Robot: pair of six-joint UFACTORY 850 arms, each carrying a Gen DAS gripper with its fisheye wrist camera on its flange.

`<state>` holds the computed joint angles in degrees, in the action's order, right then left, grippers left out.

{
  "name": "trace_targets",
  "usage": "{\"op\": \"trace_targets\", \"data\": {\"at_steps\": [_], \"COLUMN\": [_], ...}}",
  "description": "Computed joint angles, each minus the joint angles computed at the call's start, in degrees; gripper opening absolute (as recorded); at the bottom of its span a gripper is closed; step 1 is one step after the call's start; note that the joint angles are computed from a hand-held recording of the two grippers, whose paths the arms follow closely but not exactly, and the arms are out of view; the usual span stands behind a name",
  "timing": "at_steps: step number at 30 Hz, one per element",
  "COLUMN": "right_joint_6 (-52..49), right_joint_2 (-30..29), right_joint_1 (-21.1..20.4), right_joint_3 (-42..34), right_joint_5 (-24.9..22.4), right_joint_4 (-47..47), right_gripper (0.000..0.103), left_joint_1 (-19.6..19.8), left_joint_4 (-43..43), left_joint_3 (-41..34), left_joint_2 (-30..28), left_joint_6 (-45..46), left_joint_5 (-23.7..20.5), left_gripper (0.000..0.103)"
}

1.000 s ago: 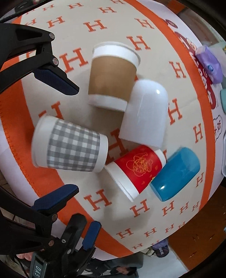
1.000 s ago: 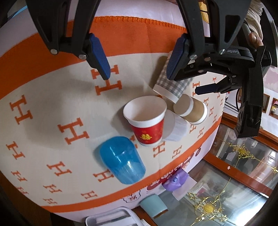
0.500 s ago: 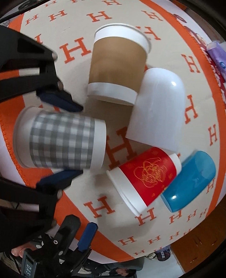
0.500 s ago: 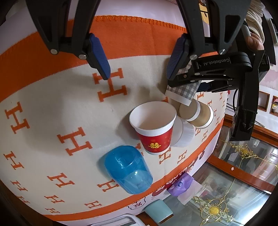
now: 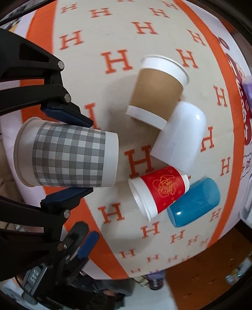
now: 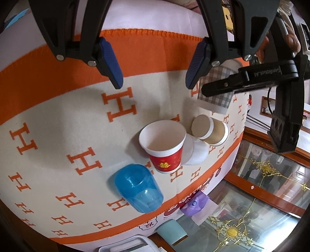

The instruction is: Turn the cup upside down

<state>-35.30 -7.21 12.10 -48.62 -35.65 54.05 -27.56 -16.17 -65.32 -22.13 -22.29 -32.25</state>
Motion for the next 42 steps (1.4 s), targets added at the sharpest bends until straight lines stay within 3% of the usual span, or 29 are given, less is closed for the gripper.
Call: {"op": "trace_targets", "data": {"at_steps": [6, 12, 15, 22, 31, 35, 42], "right_joint_6": [-0.77, -0.84, -0.87, -1.34, -1.59, -1.92, -2.38], "right_joint_2": [0.72, 1.05, 1.18, 1.28, 2.2, 1.56, -0.78], "right_joint_1": [-0.38, -0.45, -0.44, -0.31, 0.68, 0.99, 2.18], "right_joint_3": [1.47, 2.42, 2.82, 3.35, 3.18, 2.12, -0.35], "right_joint_5": [-1.18, -1.91, -2.07, -2.89, -4.05, -6.63, -12.64], "right_joint_4": [0.51, 0.29, 0.04, -0.02, -1.25, -1.2, -0.65], "right_gripper": [0.067, 0.067, 0.067, 0.067, 0.067, 0.067, 0.067], "left_joint_1": [-1.39, -1.13, -1.67, -3.34, -2.95, -2.35, -3.03], "left_joint_4": [-7.78, -22.07, -25.04, -14.92, -12.46, -12.24, 2.76], "left_joint_3": [7.06, 11.77, 13.09, 13.16, 14.61, 16.59, 19.59], "left_joint_2": [3.66, 2.98, 2.54, 3.19, 7.11, 10.5, 16.95], "left_joint_6": [-1.88, 2.07, 2.29, -7.05, -6.28, -4.9, -15.22], "left_joint_5": [4.16, 9.54, 11.78, 13.99, 14.19, 13.79, 13.03], "left_gripper": [0.059, 0.059, 0.06, 0.08, 0.081, 0.081, 0.084]}}
